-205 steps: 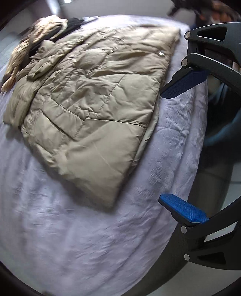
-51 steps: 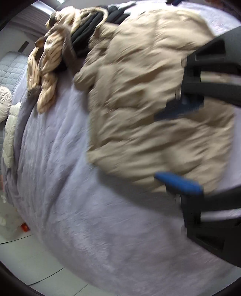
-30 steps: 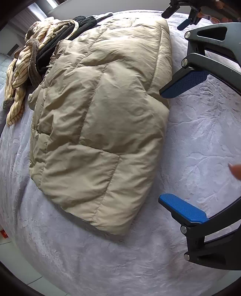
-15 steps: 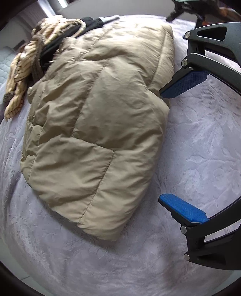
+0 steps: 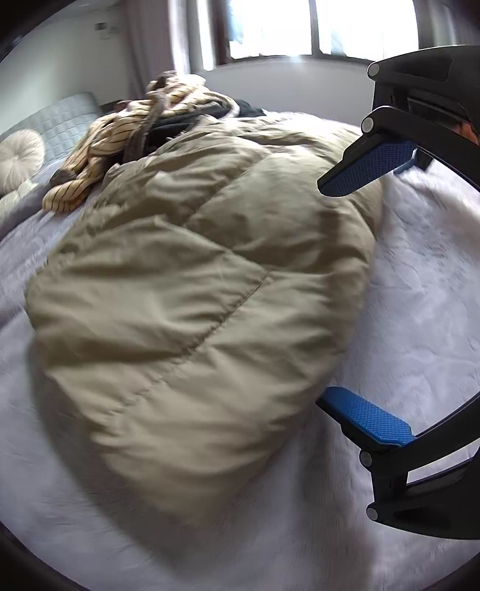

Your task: Fold large clothes

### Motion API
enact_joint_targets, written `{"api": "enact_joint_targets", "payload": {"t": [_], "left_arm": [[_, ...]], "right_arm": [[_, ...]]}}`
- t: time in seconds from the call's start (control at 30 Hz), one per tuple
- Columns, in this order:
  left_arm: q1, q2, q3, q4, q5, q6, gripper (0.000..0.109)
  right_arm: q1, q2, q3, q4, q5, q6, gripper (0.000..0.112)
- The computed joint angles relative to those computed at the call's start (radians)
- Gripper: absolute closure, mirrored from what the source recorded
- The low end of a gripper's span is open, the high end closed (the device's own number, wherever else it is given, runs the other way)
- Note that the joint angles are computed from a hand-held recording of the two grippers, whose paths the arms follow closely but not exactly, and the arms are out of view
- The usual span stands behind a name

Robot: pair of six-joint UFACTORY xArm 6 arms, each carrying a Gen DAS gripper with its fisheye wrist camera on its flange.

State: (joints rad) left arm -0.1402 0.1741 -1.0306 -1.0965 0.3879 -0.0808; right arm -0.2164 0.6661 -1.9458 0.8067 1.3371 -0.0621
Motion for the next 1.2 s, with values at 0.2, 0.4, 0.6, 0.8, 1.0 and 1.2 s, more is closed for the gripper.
{"api": "enact_joint_targets", "payload": {"t": [0.2, 0.4, 0.6, 0.8, 1.0, 1.2], "left_arm": [[-0.019, 0.107, -0.119, -0.192, -0.061, 0.123, 0.006], [-0.011, 0.220, -0.235, -0.027, -0.053, -0.015, 0.006], [-0.023, 0.196, -0.239, 0.178, -0.095, -0.148, 0.082], [-0.043, 0.102, -0.199, 0.313, -0.126, -0.158, 0.089], [-0.063, -0.065, -0.053, 0.306, -0.110, -0.146, 0.089], [-0.108, -0.282, 0.160, 0.279, -0.019, -0.151, 0.089]], "right_arm": [[0.016, 0.095, -0.093, 0.116, -0.019, 0.017, 0.018], [0.055, 0.222, -0.254, 0.159, -0.025, 0.058, 0.017], [0.050, 0.191, -0.193, 0.202, -0.062, 0.146, 0.056], [0.025, 0.164, -0.178, 0.286, -0.013, 0.092, 0.088], [-0.017, 0.047, -0.072, 0.281, 0.100, -0.003, 0.089], [-0.089, -0.143, 0.186, 0.234, 0.202, -0.074, 0.089]]}}
